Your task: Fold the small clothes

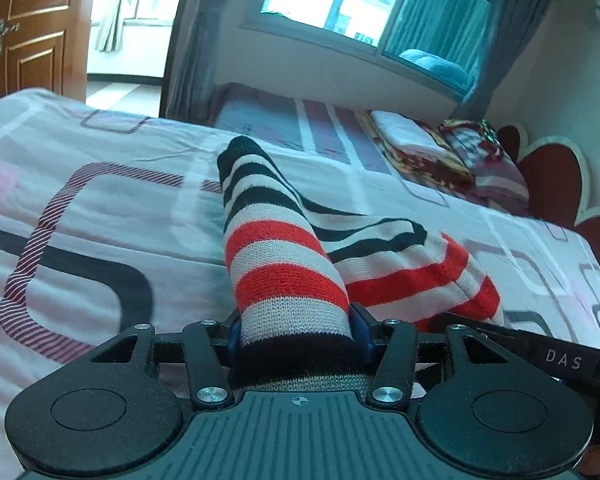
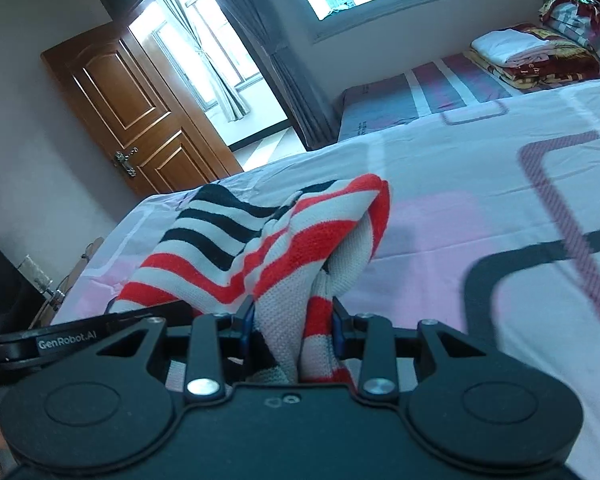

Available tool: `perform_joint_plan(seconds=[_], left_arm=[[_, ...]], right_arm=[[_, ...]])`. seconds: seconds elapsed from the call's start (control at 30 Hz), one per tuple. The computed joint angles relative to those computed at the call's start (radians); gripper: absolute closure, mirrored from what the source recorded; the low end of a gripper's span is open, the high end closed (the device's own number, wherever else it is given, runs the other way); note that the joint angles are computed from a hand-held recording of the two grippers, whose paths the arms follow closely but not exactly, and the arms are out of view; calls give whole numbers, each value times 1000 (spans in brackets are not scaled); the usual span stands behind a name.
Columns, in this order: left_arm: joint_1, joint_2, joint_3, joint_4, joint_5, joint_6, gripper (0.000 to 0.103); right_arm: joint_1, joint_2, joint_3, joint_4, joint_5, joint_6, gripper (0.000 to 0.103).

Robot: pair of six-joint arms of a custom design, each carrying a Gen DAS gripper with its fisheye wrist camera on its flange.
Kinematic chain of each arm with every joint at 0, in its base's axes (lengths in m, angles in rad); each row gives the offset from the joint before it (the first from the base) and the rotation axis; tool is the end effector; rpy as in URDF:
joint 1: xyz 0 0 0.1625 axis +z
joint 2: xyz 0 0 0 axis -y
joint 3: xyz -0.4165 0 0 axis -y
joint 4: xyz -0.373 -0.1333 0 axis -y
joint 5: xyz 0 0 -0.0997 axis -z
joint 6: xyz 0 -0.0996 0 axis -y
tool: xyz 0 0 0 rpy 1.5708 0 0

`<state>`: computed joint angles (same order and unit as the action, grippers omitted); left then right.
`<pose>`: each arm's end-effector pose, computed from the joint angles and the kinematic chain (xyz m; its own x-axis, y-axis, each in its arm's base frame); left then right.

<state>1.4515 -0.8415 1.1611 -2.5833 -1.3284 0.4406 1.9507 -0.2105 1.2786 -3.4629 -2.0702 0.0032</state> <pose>0.0644 -0.7834 0.3452 -0.8493 0.2926 -0.4395 0.5017 0.7066 -0.4990 0.3461 -0.6359 -0.0636 -0.9464 0.0029 0.3230 -0.2489 0.6308 -0.7349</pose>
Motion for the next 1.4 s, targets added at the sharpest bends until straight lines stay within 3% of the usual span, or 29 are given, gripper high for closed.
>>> perform_joint_plan(seconds=[0.1, 0.13, 0.17, 0.2, 0.23, 0.3, 0.47, 0.57, 0.67, 0.8, 0.87, 0.9, 0.93, 0.97, 1.07, 1.1, 1.23, 1.3, 1.4], left_arm=[[30, 61, -81, 44, 25, 16, 50], [38, 77, -91, 53, 41, 6, 43], [51, 79, -84, 21, 22, 9, 32], [58, 75, -72, -6, 13, 13, 29], [61, 69, -70, -2, 10, 11, 28], [57, 34, -34, -23, 11, 1, 28], [36, -78, 141, -110, 59, 94, 28], [36, -87, 174, -103, 95, 93, 28], [42, -89, 183, -81, 112, 72, 21], [29, -116, 207, -65, 130, 69, 21], [21, -141, 234, -80, 122, 72, 21], [15, -155, 246, -81, 129, 69, 19], [8, -168, 253, -70, 134, 60, 8], [3, -181, 262, -65, 139, 48, 0], [-15, -233, 310, -77, 132, 41, 0], [-21, -247, 321, -73, 138, 37, 0], [-52, -304, 374, -57, 193, 3, 0], [-73, -332, 401, -39, 258, -37, 0], [-109, -385, 478, -89, 352, -5, 0]], right_arm=[[-6, 63, -98, 36, -32, -7, 69], [-12, 79, -125, 55, -48, -3, 68], [-21, 89, -144, 89, -57, 15, 65], [-27, 103, -168, 128, -87, 42, 62], [-31, 110, -170, 125, -102, 49, 54], [-27, 114, -160, 92, -123, 48, 48], [39, 100, -125, -1, -205, -37, 57], [89, 131, -147, -55, -250, -172, 63], [109, 152, -142, -52, -276, -205, 69], [95, 175, -152, 46, -367, -150, 68], [102, 165, -140, 34, -361, -100, 65], [108, 157, -125, 3, -343, -83, 64], [116, 153, -119, -22, -333, -75, 62], [124, 143, -105, -37, -327, -62, 57], [148, 108, -43, -35, -313, -13, 34], [158, 101, -29, -33, -314, -5, 34], [186, 81, 7, 0, -324, 52, 25], [197, 60, 44, 6, -307, 90, 24], [220, 25, 101, 23, -310, 135, 13]])
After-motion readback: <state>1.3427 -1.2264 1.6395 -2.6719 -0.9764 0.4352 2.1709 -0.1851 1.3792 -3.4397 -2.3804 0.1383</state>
